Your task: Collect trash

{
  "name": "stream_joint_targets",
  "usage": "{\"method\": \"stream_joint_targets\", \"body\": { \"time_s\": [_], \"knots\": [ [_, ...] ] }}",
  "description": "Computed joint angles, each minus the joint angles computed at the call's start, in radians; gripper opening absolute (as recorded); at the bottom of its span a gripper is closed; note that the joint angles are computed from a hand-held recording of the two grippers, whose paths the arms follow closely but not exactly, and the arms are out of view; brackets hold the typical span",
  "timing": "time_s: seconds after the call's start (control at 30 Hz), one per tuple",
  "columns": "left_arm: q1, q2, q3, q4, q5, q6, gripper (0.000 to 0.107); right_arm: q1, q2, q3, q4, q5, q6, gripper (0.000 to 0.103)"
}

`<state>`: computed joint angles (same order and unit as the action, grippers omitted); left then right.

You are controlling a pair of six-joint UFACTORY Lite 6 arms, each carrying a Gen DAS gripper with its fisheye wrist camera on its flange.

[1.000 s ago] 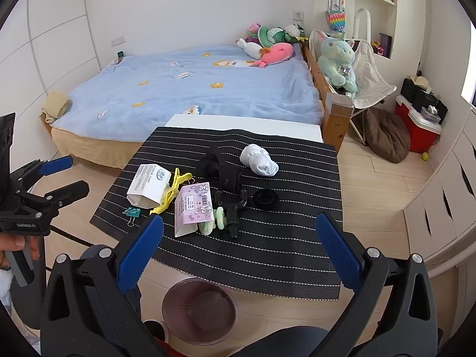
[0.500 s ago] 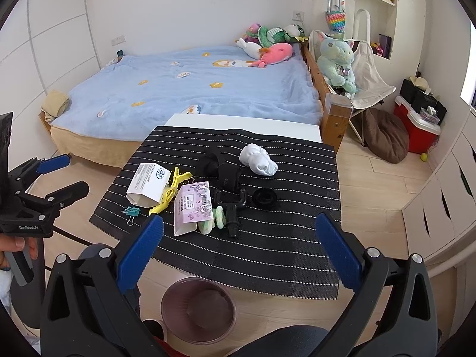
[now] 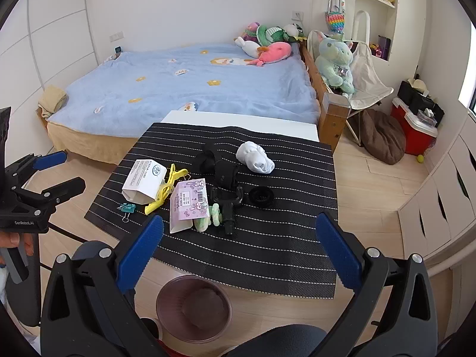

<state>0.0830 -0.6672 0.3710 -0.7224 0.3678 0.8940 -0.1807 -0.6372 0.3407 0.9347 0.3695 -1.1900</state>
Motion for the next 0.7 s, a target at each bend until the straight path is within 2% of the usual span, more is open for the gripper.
{"method": "stream_joint_targets", "body": {
  "time_s": [0.7],
  "knots": [
    [0.023, 0.046, 0.011, -0.034, 0.005, 0.043, 0.098, 0.018, 0.014, -0.013, -0.004, -0.022, 0.007, 0.100]
  ]
}}
